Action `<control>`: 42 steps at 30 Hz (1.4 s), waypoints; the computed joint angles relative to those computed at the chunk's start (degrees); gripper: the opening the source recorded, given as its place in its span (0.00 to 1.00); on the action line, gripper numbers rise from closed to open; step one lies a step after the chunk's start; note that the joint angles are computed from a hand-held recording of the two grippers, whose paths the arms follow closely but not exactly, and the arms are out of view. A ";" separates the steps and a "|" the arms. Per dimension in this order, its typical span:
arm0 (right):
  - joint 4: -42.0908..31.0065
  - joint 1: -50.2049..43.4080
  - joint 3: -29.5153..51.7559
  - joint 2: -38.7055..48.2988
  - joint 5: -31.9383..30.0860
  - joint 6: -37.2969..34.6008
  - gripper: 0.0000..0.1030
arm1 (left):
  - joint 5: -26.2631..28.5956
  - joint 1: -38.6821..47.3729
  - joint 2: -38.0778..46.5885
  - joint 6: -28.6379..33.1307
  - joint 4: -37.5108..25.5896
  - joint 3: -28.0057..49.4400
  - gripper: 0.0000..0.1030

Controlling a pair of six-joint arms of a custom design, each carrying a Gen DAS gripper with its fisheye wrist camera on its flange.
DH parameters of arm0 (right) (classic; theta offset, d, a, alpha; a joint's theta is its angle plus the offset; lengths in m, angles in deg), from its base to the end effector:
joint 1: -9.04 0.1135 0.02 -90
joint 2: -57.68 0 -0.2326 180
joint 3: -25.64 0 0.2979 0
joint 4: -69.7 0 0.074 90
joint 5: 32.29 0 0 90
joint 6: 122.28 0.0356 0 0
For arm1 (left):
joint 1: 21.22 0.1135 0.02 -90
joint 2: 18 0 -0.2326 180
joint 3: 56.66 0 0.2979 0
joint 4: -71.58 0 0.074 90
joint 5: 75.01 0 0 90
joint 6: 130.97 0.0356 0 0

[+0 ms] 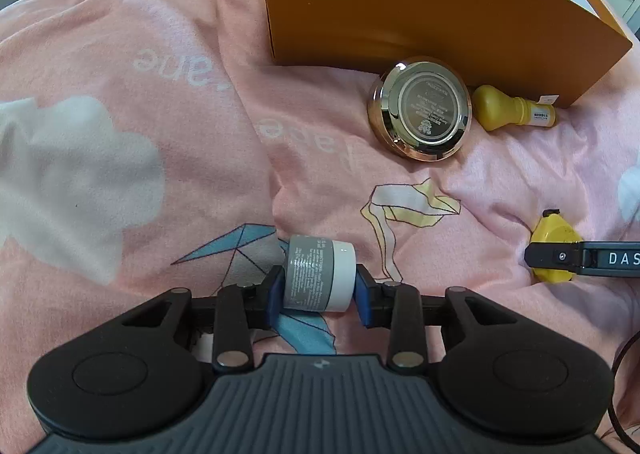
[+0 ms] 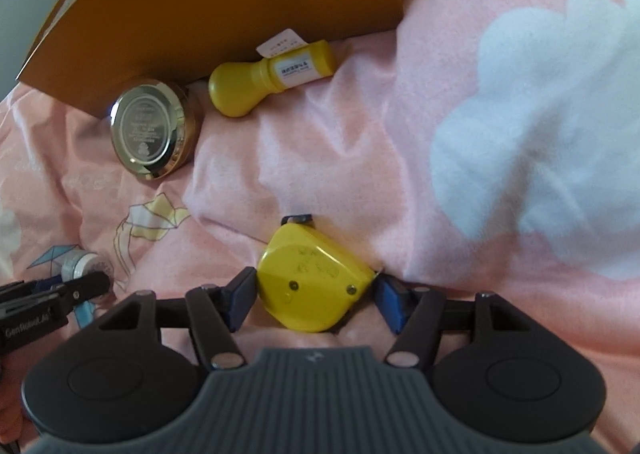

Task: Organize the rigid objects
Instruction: 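Grasp the white grey-labelled jar with the left tool while the right tool grasps the yellow tape measure, then carry the jar and tape measure over the box and lower them inside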

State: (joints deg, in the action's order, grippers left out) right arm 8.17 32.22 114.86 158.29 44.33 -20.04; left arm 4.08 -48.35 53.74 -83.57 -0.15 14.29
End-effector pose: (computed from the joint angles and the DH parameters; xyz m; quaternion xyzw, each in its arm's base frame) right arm 0.3523 0.1598 0.1794 -0.1108 0.9761 0.1546 0.1055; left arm 0.2502 -0.1206 0.2264 -0.1467 0.9730 -0.0094 0.1778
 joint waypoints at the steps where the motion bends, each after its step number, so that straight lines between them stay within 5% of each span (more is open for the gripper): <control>1: 0.03 0.24 -0.01 -0.29 0.34 -0.11 0.60 | 0.17 0.09 -0.17 -0.11 0.16 -0.19 0.39; 22: 0.87 6.18 8.64 -0.36 0.54 -9.78 0.57 | 2.00 1.69 -5.14 -1.45 1.64 1.87 0.37; 31: -0.33 3.53 18.14 1.47 0.25 -12.81 0.57 | 0.01 3.12 -2.32 1.81 4.45 14.08 0.37; 42: -2.47 1.84 39.79 14.01 3.84 -12.64 0.57 | -3.18 8.35 15.28 3.20 14.72 31.35 0.37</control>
